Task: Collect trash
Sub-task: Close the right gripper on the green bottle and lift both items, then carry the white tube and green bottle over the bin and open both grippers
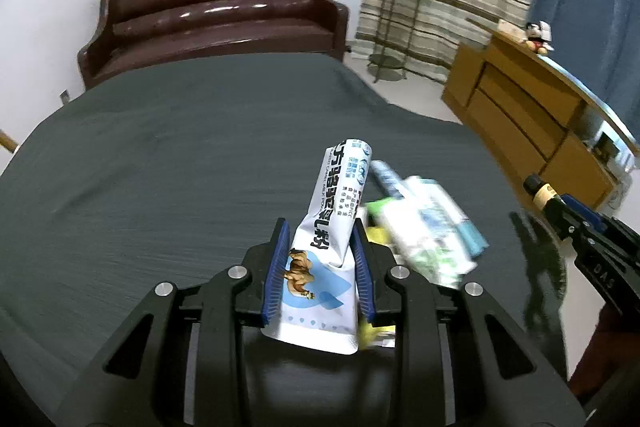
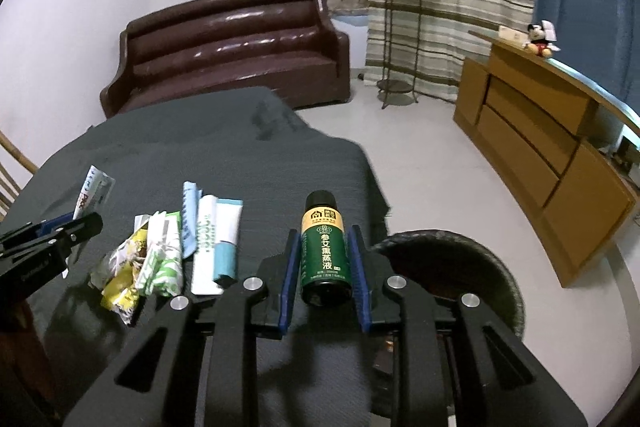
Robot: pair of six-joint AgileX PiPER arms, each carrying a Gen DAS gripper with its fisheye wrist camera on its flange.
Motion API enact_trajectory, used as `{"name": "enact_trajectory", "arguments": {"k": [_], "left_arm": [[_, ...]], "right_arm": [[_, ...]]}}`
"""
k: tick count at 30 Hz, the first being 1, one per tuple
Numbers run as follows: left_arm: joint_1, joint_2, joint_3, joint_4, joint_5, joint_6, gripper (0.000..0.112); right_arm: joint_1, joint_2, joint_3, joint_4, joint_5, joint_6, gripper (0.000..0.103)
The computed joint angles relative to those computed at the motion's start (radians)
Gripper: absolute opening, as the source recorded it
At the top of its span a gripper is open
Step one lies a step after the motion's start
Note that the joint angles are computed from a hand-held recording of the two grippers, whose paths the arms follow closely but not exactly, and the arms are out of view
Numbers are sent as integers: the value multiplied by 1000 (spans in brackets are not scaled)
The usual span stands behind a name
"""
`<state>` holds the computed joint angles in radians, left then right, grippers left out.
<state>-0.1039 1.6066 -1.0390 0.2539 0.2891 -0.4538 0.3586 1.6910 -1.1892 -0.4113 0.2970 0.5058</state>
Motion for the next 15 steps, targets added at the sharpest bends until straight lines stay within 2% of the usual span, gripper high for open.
{"name": "enact_trajectory", "arguments": {"k": [4, 10, 15], "left_arm": [[-73, 9, -25, 26, 10, -48, 30], [-206, 60, -91, 132, 26, -173, 30], [-288, 118, -157, 207, 39, -259, 30]], "right_arm": [[-40, -52, 61, -110, -30, 96, 25], [-118, -88, 107, -162, -60, 128, 25], [-165, -107, 157, -298, -95, 252, 25]]}}
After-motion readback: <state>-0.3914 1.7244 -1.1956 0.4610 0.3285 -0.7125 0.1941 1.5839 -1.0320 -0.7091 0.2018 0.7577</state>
